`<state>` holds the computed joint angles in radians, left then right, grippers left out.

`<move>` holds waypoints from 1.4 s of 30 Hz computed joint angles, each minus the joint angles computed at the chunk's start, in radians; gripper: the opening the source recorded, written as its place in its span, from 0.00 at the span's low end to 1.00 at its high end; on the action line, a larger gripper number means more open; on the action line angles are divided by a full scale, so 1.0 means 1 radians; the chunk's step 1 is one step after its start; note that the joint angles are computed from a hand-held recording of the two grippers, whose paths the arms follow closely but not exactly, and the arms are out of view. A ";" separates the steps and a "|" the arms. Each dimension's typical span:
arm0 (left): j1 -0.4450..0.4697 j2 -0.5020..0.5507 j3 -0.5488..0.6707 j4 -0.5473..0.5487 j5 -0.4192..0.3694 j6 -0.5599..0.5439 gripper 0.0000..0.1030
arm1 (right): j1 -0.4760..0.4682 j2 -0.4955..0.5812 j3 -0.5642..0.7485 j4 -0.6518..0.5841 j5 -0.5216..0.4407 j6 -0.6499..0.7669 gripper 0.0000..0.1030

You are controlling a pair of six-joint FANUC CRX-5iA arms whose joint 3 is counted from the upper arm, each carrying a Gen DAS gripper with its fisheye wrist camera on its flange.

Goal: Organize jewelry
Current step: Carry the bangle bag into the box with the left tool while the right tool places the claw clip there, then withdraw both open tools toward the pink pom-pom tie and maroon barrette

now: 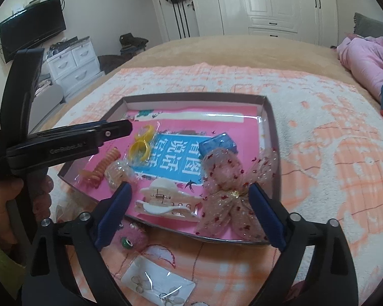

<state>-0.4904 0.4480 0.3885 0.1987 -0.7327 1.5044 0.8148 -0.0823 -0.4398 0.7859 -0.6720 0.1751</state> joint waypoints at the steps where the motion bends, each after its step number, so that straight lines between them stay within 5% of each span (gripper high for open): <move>1: -0.001 -0.009 -0.006 -0.007 0.004 0.007 0.55 | 0.002 -0.007 -0.009 0.017 0.000 -0.017 0.90; 13: 0.002 -0.128 -0.124 -0.042 0.081 0.070 0.73 | 0.023 -0.056 -0.063 0.172 -0.037 -0.118 0.91; 21: 0.007 -0.206 -0.210 -0.043 0.137 0.104 0.75 | 0.037 -0.088 -0.091 0.277 -0.068 -0.171 0.92; 23: 0.006 -0.224 -0.228 -0.050 0.145 0.121 0.85 | 0.042 -0.096 -0.097 0.298 -0.076 -0.183 0.92; 42: 0.003 -0.364 -0.410 -0.025 0.224 0.123 0.89 | 0.131 -0.152 -0.161 0.394 -0.167 -0.220 0.92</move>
<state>-0.4879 0.0839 -0.0216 0.1733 -0.5087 1.6272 0.9453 -0.2348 -0.6006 1.1798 -0.8391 -0.0450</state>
